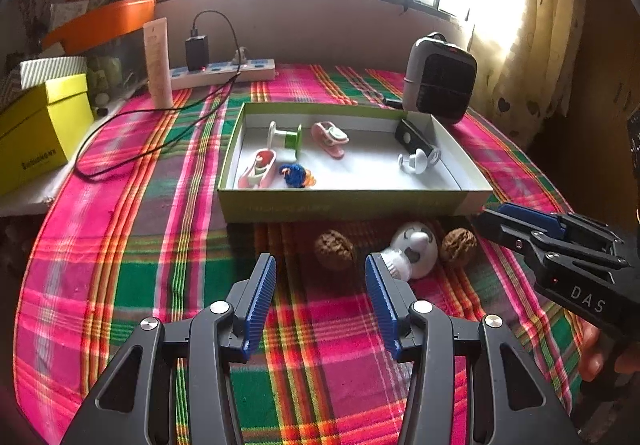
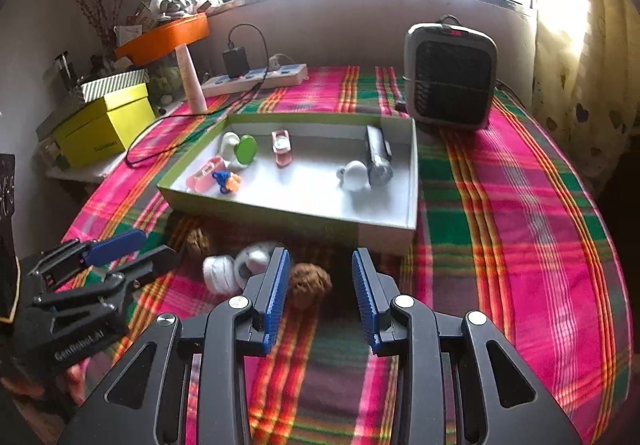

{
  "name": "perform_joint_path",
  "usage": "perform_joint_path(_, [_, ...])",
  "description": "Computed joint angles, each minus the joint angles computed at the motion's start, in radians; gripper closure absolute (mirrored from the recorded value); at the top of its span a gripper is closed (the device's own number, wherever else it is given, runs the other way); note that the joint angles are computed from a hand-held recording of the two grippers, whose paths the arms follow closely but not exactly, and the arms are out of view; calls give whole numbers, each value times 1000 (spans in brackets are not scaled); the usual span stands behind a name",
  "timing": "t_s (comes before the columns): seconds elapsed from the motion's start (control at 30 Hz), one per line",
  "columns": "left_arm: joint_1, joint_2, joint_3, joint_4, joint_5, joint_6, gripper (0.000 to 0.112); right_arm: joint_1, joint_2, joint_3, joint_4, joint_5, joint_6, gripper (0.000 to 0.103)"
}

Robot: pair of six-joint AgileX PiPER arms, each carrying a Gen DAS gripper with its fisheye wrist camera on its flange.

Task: Organize objects
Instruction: 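Withdraw both tools from the tray back toward the walnuts and panda toy, then move the right tool to the brown walnut and close on it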

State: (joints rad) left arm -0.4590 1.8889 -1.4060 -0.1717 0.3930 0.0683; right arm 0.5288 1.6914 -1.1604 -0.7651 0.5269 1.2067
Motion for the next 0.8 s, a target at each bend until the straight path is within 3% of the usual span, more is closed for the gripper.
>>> perform_joint_path(0.27, [6, -8, 34, -139, -3, 145, 67, 14, -41, 81, -68, -4, 93, 69])
perform_joint_path(0.7, [7, 28, 10, -146, 12, 137, 67, -9, -40, 117, 2, -63, 35, 68])
perform_joint_path(0.8, [13, 34, 8, -161, 18, 148, 67, -12, -25, 101, 24, -81, 9, 56])
